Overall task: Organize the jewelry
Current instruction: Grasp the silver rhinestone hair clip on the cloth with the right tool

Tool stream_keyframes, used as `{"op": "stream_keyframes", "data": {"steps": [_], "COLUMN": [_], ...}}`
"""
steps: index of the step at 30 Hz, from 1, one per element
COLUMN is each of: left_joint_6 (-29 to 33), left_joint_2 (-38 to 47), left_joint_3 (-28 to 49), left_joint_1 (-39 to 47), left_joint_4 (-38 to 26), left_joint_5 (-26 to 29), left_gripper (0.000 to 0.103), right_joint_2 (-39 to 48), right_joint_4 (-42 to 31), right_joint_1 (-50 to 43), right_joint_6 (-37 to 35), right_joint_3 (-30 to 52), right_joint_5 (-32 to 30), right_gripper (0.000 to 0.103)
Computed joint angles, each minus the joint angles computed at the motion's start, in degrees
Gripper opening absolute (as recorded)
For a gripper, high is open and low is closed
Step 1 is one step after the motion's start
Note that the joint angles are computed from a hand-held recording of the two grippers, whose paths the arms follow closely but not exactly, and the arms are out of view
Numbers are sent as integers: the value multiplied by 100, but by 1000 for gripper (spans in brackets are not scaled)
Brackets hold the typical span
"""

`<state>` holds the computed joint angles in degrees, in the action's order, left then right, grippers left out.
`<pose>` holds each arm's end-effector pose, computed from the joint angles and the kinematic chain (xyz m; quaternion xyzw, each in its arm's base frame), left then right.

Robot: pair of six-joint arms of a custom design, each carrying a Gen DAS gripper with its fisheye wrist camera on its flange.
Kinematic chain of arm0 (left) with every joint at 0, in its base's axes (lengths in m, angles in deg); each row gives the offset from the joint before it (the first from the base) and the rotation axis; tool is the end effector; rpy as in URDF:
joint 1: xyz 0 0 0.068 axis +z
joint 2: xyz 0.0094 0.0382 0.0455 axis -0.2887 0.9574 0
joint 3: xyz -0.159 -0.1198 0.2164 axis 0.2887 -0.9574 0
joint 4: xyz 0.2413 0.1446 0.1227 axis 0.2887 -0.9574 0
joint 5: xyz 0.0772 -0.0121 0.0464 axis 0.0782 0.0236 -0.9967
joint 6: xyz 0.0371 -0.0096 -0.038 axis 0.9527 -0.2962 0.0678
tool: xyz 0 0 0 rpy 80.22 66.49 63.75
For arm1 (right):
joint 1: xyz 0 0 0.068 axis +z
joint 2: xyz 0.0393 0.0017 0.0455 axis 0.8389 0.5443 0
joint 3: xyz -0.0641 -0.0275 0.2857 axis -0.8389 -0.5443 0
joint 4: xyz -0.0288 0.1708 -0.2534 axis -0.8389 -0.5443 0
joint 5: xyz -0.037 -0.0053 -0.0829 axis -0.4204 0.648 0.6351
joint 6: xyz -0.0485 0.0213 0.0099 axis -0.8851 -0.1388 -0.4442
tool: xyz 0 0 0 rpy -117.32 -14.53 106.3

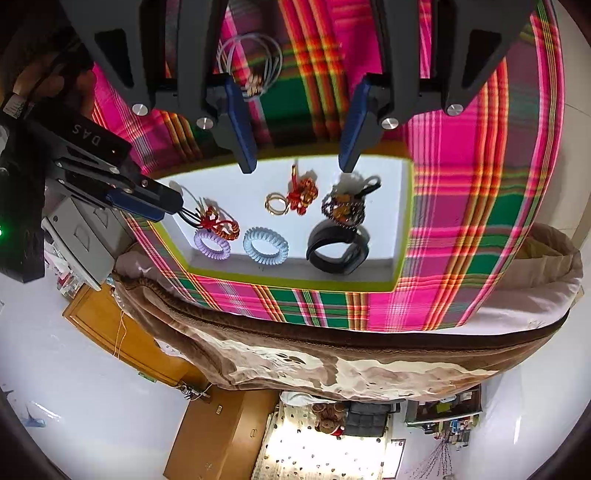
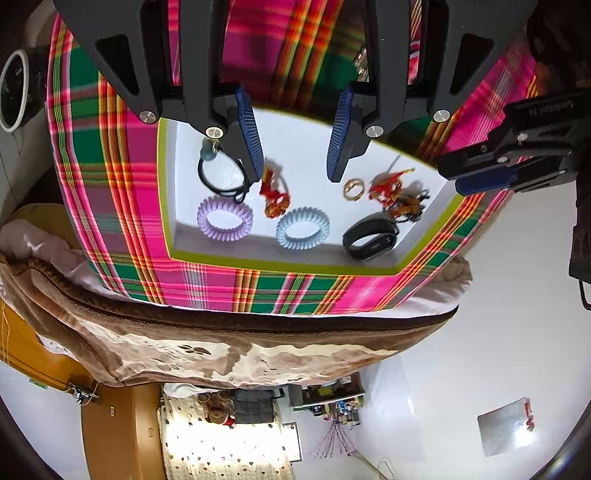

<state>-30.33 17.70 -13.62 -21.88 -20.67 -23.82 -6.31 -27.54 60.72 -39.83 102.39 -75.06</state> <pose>0.2769 -0.0310 0.2593 -0.0055 0.9283 -0.1285 0.3489 0.3378 0.0342 0.2467 -0.1791 0.9045 0.1412 0.3603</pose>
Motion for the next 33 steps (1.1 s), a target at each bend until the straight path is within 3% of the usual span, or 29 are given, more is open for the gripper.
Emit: {"op": "stream_keyframes", "data": {"steps": [8, 22, 29, 33], "left_joint_6": [-37, 122, 192, 224], "left_joint_2": [-556, -1355, -1583, -1620], "left_joint_3": [-416, -876, -938, -973], "left_joint_1": [96, 291, 197, 241], "left_joint_4": [-96, -398, -524, -577], "left_joint_5": [49, 76, -333, -282], "left_gripper": [48, 48, 51, 52], "right_joint_2": [-509, -705, -550, -448], "right_joint_4": [-210, -336, -340, -392], "right_joint_1": [25, 304, 531, 612], "right_joint_6": [-160, -204, -100, -106], "right_joint_3": [-499, -863, -857, -868], "right_joint_5": [-264, -124, 200, 247], "right_gripper": [37, 38, 38, 38]}}
